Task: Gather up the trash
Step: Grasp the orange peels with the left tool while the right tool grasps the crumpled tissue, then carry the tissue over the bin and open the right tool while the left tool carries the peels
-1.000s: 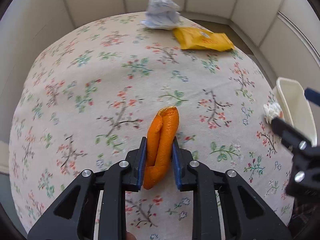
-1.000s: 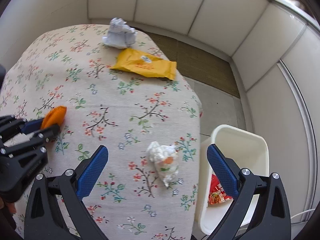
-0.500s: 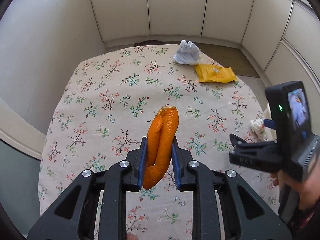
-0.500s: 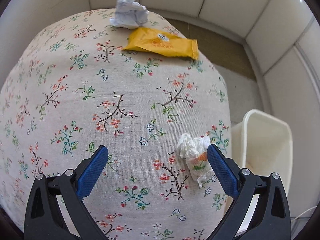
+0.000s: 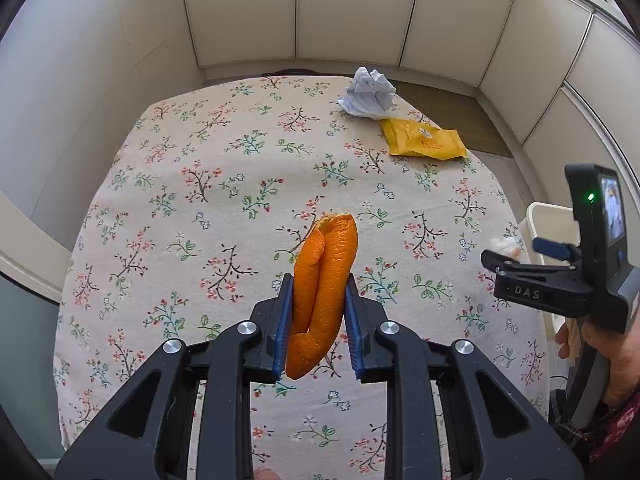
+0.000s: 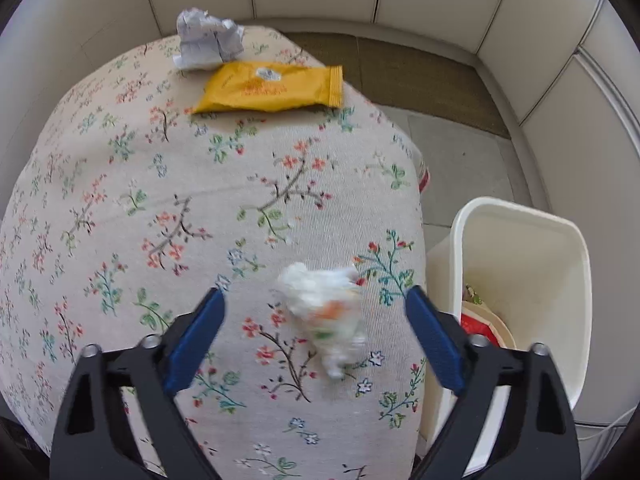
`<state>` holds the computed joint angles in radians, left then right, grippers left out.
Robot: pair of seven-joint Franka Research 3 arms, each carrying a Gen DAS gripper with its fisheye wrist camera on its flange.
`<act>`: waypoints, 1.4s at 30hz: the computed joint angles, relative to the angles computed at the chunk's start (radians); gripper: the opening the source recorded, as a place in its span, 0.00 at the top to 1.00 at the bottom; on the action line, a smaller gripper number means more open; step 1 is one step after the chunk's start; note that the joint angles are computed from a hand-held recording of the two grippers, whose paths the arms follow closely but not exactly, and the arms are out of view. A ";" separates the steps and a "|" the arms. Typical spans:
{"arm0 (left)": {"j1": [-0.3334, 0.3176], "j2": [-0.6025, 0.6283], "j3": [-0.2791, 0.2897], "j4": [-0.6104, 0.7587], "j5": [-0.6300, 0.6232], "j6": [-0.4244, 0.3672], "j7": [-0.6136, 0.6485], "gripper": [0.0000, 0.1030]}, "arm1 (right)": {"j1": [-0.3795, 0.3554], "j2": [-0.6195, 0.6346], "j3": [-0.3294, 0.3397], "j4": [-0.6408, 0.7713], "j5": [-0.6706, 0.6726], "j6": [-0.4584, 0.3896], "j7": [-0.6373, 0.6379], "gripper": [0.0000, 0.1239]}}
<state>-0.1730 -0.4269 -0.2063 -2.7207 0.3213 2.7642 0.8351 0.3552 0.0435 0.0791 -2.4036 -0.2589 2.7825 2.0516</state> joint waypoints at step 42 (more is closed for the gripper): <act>0.199 -0.168 -0.206 0.043 0.249 0.232 -0.385 0.77 | -0.612 -0.477 0.591 -0.236 0.003 0.519 0.144 0.75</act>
<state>0.0257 -0.5946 -0.4121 -2.6779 0.5705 2.9959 0.4501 -0.2570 -0.4333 0.6697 -2.6396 -0.2559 3.3019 2.1959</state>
